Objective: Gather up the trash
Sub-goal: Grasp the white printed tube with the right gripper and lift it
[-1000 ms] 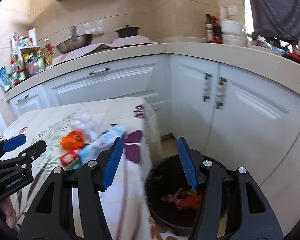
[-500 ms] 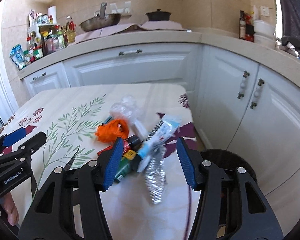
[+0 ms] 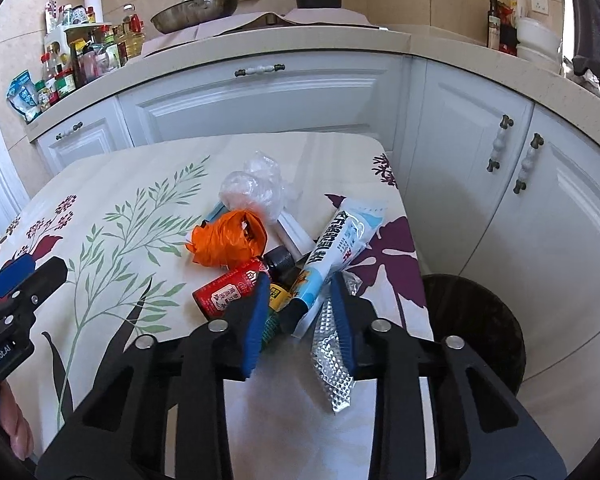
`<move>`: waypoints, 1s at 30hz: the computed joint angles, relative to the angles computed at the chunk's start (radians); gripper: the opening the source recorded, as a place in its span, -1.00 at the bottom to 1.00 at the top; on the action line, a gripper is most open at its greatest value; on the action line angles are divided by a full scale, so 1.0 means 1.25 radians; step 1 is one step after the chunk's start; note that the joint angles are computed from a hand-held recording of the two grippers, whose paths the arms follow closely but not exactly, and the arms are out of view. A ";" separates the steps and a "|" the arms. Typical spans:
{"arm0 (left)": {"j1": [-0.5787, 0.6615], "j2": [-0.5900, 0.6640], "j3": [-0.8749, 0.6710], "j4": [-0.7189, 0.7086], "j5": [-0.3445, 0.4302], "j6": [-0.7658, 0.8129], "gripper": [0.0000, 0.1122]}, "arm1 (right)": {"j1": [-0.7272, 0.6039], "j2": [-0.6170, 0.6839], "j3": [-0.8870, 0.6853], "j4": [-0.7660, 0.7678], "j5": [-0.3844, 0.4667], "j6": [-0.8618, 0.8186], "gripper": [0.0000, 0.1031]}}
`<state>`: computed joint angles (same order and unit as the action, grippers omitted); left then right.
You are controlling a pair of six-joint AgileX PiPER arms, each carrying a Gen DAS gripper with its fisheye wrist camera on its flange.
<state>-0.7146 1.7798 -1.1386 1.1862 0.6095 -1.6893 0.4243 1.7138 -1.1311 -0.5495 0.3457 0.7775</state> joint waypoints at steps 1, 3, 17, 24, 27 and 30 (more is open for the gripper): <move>0.001 -0.001 0.001 0.000 -0.003 0.000 0.23 | 0.000 0.002 0.000 -0.001 -0.001 0.003 -0.56; 0.003 -0.001 0.002 -0.001 -0.006 0.001 0.23 | 0.000 0.004 0.001 -0.008 -0.005 0.013 -0.59; -0.006 0.015 -0.010 -0.012 -0.018 0.017 0.23 | 0.000 -0.013 0.023 -0.152 -0.028 0.161 -0.89; -0.027 0.030 -0.036 -0.025 -0.017 0.041 0.23 | -0.009 -0.054 0.052 -0.240 -0.044 0.237 -0.89; -0.040 0.041 -0.056 -0.043 -0.016 0.061 0.23 | -0.019 -0.084 0.078 -0.280 -0.052 0.275 -0.89; -0.056 0.056 -0.081 -0.061 -0.013 0.087 0.23 | -0.031 -0.120 0.111 -0.326 -0.058 0.314 -0.89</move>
